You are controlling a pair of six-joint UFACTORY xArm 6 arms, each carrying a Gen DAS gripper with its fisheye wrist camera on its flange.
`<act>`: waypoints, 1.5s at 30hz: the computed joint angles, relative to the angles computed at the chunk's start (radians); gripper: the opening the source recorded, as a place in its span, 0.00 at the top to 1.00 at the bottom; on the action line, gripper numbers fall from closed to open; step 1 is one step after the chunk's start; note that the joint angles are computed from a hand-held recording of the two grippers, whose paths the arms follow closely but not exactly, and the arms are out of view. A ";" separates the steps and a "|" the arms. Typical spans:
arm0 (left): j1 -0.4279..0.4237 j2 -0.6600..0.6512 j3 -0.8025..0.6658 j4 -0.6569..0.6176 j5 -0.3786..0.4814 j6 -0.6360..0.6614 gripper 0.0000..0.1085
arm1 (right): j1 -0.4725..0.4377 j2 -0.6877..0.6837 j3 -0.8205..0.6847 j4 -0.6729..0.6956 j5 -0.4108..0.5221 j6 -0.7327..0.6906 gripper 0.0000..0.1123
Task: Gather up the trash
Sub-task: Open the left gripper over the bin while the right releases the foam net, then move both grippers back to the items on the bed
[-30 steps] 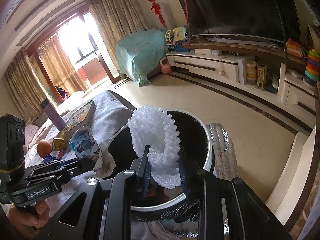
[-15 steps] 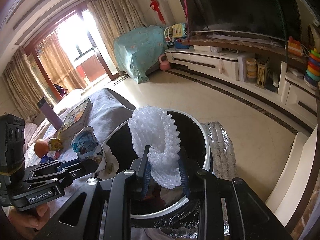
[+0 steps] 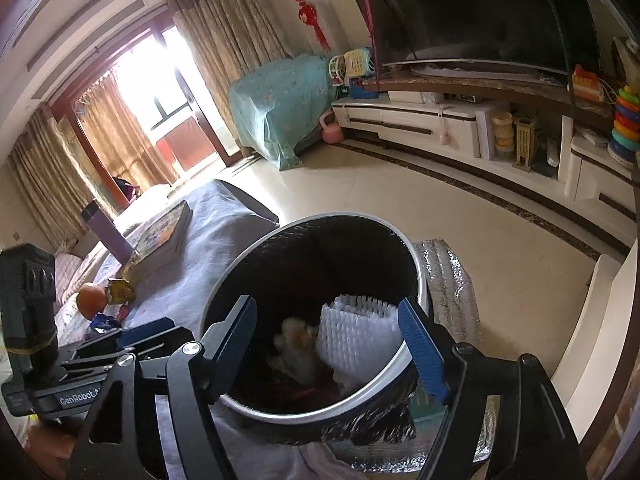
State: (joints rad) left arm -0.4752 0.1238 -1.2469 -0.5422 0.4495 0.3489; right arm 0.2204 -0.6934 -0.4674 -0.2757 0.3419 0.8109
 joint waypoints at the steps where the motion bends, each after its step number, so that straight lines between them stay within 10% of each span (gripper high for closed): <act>1: 0.003 -0.023 0.030 -0.013 -0.011 0.011 0.46 | 0.008 -0.011 0.004 -0.014 0.001 0.019 0.32; 31: 0.334 -0.599 0.599 -0.066 0.025 0.032 0.45 | 0.353 0.248 -0.159 -0.191 -0.099 0.250 0.22; 45: 0.414 -0.485 0.472 0.106 0.004 0.097 0.27 | 0.392 0.389 -0.254 -0.129 -0.146 0.188 0.21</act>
